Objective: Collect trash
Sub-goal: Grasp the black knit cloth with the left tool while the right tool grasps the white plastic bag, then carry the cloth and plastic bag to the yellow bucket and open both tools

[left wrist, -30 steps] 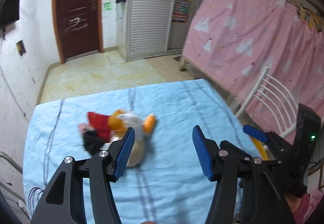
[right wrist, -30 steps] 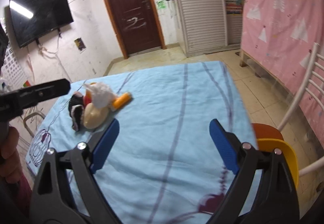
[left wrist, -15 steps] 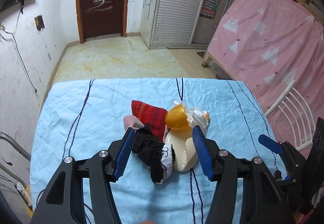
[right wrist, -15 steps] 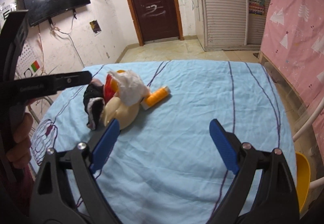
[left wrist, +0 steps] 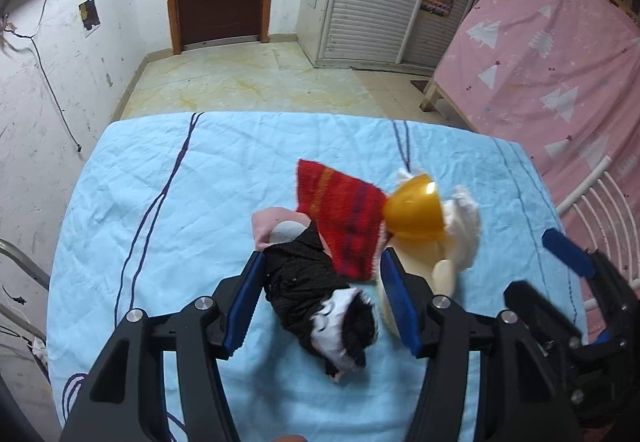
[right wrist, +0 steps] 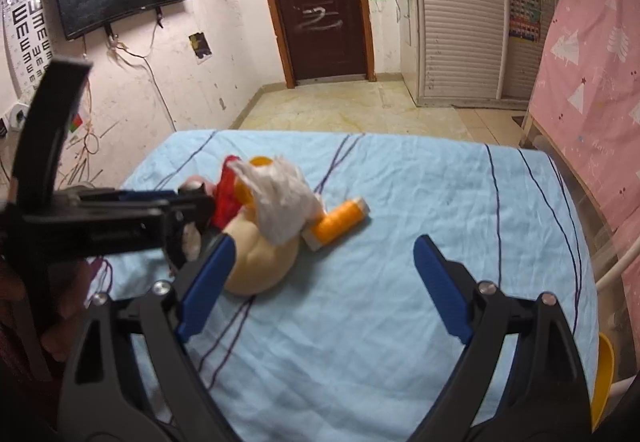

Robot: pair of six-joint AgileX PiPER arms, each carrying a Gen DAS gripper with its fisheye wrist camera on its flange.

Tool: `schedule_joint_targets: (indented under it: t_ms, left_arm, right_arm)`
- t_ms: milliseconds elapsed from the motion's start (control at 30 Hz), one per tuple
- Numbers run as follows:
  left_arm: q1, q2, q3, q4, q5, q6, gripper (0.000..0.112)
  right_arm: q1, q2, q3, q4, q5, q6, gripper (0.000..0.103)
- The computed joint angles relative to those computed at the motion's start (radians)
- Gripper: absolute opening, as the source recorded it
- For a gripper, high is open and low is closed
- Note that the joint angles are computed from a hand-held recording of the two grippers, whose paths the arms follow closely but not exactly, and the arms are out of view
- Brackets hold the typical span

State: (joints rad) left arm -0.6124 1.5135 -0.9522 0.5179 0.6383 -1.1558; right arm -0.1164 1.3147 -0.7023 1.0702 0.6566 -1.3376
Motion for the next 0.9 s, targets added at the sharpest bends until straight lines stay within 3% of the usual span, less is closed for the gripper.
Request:
schedule_joint_targets:
  t_ms: [167, 200, 267, 333, 500, 567, 633, 900]
  left_arm:
    - [0.051, 0.004, 0.041, -0.031, -0.047, 0.036, 0.051]
    - [0.054, 0.007, 0.043, -0.034, -0.052, 0.04, 0.046]
    - [0.07, 0.016, 0.052, -0.053, -0.067, 0.065, 0.035]
    - [0.071, 0.019, 0.059, -0.03, -0.073, 0.046, 0.03]
    - [0.067, 0.019, 0.069, 0.002, -0.091, 0.017, 0.027]
    - [0.062, 0.021, 0.071, 0.026, -0.093, -0.002, 0.027]
    - [0.064, 0.019, 0.072, 0.027, -0.094, -0.004, 0.027]
    - [0.032, -0.019, 0.081, 0.066, -0.054, -0.066, 0.027]
  right_arm:
    - [0.084, 0.052, -0.052, 0.002, -0.03, 0.042, 0.086]
    - [0.096, 0.058, -0.056, -0.002, -0.041, 0.047, 0.084]
    - [0.132, 0.076, -0.073, -0.023, -0.066, 0.075, 0.07]
    - [0.159, 0.099, -0.088, -0.034, -0.086, 0.091, 0.066]
    - [0.193, 0.128, -0.098, -0.046, -0.117, 0.11, 0.05]
    - [0.203, 0.132, -0.1, -0.069, -0.134, 0.135, 0.025]
    - [0.2, 0.142, -0.102, -0.075, -0.133, 0.136, 0.019]
    - [0.137, 0.074, -0.064, -0.017, -0.086, 0.076, 0.017]
